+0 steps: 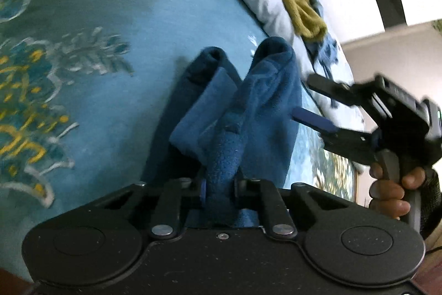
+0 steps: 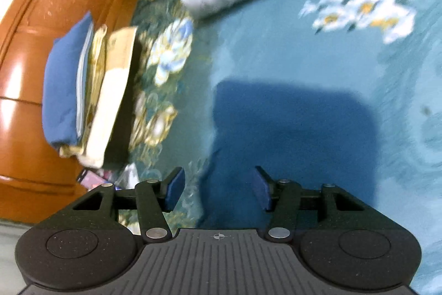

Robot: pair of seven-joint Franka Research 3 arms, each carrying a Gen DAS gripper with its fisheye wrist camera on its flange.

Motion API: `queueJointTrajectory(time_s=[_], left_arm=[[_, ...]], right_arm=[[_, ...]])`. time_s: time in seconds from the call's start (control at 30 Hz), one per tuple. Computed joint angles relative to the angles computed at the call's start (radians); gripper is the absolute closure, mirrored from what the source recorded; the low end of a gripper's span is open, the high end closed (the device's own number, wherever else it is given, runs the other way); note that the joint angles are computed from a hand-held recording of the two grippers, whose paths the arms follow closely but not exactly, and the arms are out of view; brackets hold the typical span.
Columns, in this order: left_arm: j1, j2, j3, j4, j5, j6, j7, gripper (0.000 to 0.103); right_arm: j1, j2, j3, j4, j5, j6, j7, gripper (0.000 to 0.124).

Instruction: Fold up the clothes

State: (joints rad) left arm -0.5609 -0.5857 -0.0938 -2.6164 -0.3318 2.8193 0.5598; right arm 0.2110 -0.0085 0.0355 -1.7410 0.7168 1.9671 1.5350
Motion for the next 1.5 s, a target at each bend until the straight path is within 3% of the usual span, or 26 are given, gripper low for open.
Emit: queueJointTrajectory(time_s=[0.1, 0.23, 0.37, 0.5, 0.6, 0.67, 0.77, 0.83, 0.93, 1.07, 1.2, 1.47, 1.5], left_arm=[[0.013, -0.044, -0.014, -0.042, -0.009, -0.057, -0.056, 0.089], [0.031, -0.047, -0.024, -0.067, 0.009, -0.067, -0.084, 0.086], [0.02, -0.001, 0.017, -0.023, 0.008, -0.073, -0.021, 0.076], [0.127, -0.035, -0.03, 0.034, 0.107, -0.137, -0.03, 0.066], [0.179, 0.011, -0.035, 0.117, 0.201, -0.128, 0.029, 0.064], [0.16, 0.11, 0.0, 0.186, 0.209, -0.036, 0.133, 0.064], [0.09, 0.276, 0.072, 0.317, 0.133, 0.021, 0.333, 0.069], [0.083, 0.37, 0.081, 0.4, 0.082, -0.012, 0.415, 0.085], [0.124, 0.436, 0.046, 0.452, 0.079, -0.075, 0.411, 0.09], [0.178, 0.453, 0.001, 0.446, 0.072, -0.138, 0.405, 0.093], [0.225, 0.451, -0.033, 0.415, 0.02, -0.146, 0.428, 0.097], [0.273, 0.453, -0.076, 0.425, -0.025, -0.153, 0.474, 0.097], [0.271, 0.445, -0.073, 0.422, -0.048, -0.148, 0.493, 0.092]], right_arm=[[-0.004, -0.008, -0.004, -0.014, -0.035, 0.031, 0.019, 0.072], [0.006, 0.028, 0.007, 0.003, -0.082, 0.055, 0.017, 0.074], [0.036, 0.084, 0.028, 0.049, -0.213, 0.064, 0.035, 0.072], [0.053, 0.116, 0.035, 0.082, -0.287, 0.054, 0.025, 0.073], [0.059, 0.111, 0.035, 0.077, -0.319, 0.059, 0.007, 0.087], [0.061, 0.099, 0.033, 0.06, -0.337, 0.077, 0.018, 0.099], [0.053, 0.082, 0.026, 0.036, -0.325, 0.088, 0.043, 0.113], [0.049, 0.074, 0.023, 0.03, -0.329, 0.086, 0.047, 0.116], [0.044, 0.055, 0.02, 0.023, -0.343, 0.074, 0.041, 0.117], [0.033, 0.036, 0.014, -0.013, -0.336, 0.061, 0.06, 0.117], [0.027, 0.04, 0.013, -0.037, -0.301, 0.077, 0.091, 0.117], [0.028, 0.053, 0.016, -0.038, -0.293, 0.078, 0.079, 0.117], [0.027, 0.043, 0.015, -0.046, -0.288, 0.085, 0.079, 0.116]])
